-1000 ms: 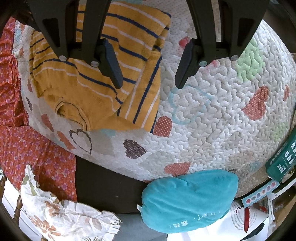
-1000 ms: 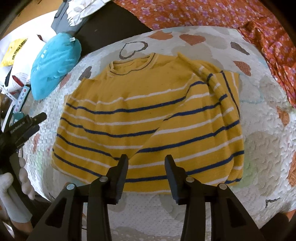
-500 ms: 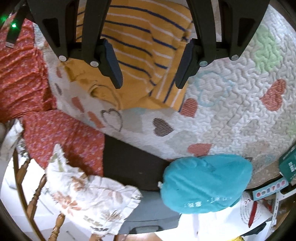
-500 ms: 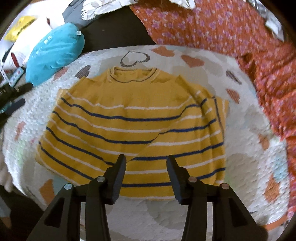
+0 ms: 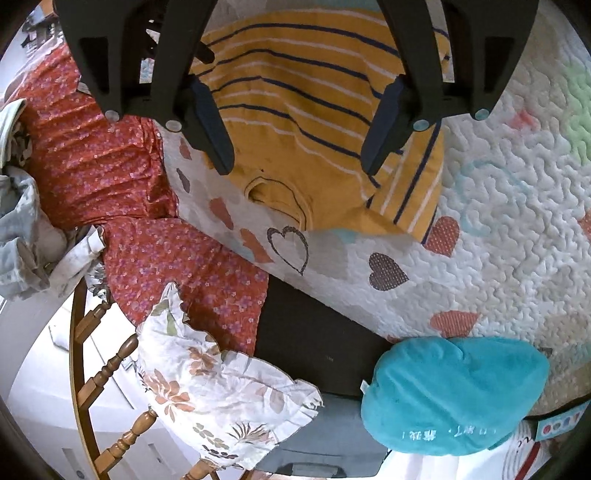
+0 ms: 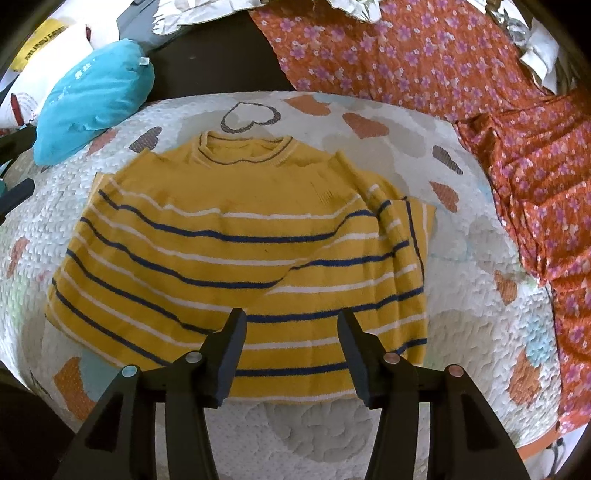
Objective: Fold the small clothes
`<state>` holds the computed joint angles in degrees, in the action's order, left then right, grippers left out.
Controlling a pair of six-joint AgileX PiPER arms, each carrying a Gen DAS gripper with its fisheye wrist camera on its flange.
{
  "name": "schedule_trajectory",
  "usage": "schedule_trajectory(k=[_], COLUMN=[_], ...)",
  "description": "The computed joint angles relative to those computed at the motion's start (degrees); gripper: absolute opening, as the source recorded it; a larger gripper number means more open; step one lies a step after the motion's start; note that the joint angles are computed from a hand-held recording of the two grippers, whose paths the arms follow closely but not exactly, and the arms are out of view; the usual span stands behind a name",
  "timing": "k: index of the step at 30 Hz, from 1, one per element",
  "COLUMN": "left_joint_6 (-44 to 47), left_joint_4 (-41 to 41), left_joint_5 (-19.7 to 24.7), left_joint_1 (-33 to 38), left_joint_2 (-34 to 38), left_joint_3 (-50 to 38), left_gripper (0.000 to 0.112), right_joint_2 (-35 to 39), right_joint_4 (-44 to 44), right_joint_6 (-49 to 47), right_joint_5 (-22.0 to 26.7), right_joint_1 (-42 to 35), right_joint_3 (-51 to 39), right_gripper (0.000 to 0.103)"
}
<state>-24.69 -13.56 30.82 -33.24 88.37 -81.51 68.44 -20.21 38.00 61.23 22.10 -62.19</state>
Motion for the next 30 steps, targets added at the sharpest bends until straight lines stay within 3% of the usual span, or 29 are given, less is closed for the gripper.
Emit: schedule_trajectory(k=[9,20,30], left_joint_6=[-7.31,-11.35,-18.87], left_joint_4=[9.6,15.45,26.67], left_joint_5=[3.58,5.28,6.88], left_joint_1=[-2.37,-3.83,-6.58], left_joint_2=[1.72,2.18,1.7], left_joint_3=[-2.81,-3.89,-4.37], left_gripper=[0.071,0.071,0.071], right_joint_2=[0.31,0.57,0.67], right_joint_4=[1.05,2.09,2.36], right_joint_6=[-0.89,-1.09,-0.73], right_joint_5=[-0.48,-0.84,-1.2], right_joint_1=[-0.2,-0.59,-0.24], right_joint_3=[0.72,1.34,2.07], right_gripper=[0.056,0.056,0.056])
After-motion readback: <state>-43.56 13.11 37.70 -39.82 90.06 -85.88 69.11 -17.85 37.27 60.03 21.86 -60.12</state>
